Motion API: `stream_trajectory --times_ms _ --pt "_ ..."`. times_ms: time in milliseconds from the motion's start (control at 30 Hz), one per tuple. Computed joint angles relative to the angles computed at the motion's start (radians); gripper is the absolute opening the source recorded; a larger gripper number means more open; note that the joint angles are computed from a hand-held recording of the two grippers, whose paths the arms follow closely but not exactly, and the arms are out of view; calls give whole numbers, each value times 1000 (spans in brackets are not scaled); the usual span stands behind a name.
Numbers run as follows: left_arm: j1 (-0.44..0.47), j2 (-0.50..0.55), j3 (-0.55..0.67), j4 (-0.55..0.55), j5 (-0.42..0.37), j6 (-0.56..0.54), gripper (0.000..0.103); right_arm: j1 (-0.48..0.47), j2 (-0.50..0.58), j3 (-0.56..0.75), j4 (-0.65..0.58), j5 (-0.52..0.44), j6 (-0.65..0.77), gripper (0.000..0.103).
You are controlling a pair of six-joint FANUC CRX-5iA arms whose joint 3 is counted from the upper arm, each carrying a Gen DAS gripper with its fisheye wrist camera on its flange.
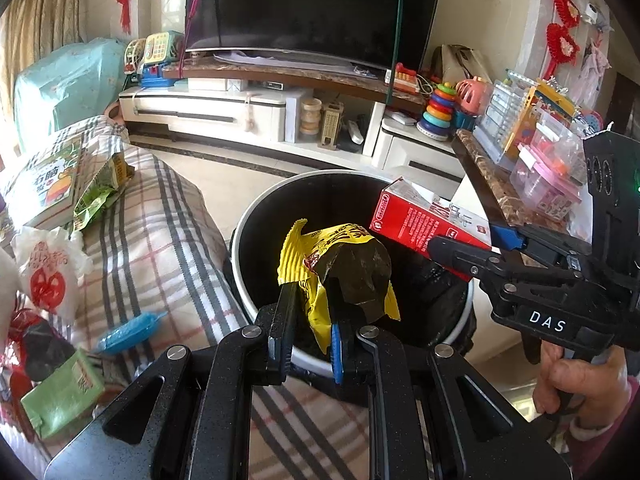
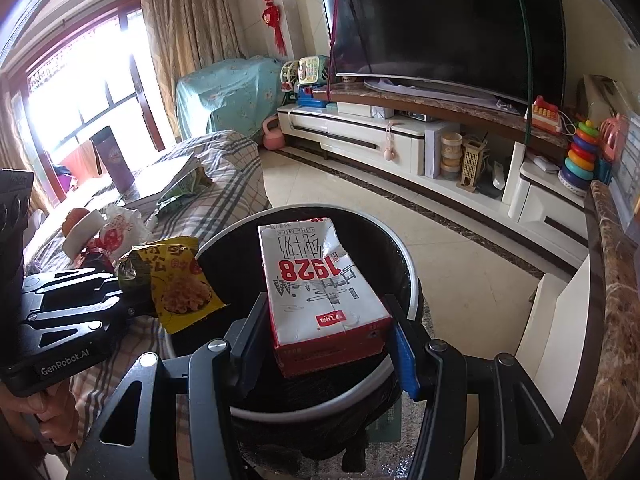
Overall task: Collect trash
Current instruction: 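Carry both items over the trash bin and open both grippers to drop them, then move both open grippers back toward the bed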
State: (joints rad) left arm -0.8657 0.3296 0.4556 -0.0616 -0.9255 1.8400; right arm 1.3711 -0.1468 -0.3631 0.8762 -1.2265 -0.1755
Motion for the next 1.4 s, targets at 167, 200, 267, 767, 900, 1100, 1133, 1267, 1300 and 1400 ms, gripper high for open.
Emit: stream_trajectory --times_ms 167,200,267,767,900,1100,1133,1267,1300,1400 --pt "8 28 26 14 -14 -11 13 -21 2 2 -8 11 27 55" --pt "6 35 37 6 -20 -6 14 -25 2 2 -10 18 31 55" --pt "5 48 59 -1 -42 5 30 -32 -1 0 -13 26 39 55" --pt "-33 -114 -111 -157 29 172 71 36 -31 -50 50 25 -126 82" --pt "-37 -191 -200 -183 52 230 73 67 -26 -59 76 40 -194 93" --pt "-49 -301 -307 -243 57 325 76 109 9 -38 90 58 -246 97" --pt "-49 -319 -326 -249 60 338 76 116 19 -31 90 58 -250 97" --pt "-51 -395 -402 -277 80 392 80 136 55 -1 87 64 -258 99" --pt "-50 -413 -420 -284 84 402 82 140 65 10 84 65 -254 100" --pt "-63 -460 -458 -332 71 456 83 152 99 41 80 64 -246 100"
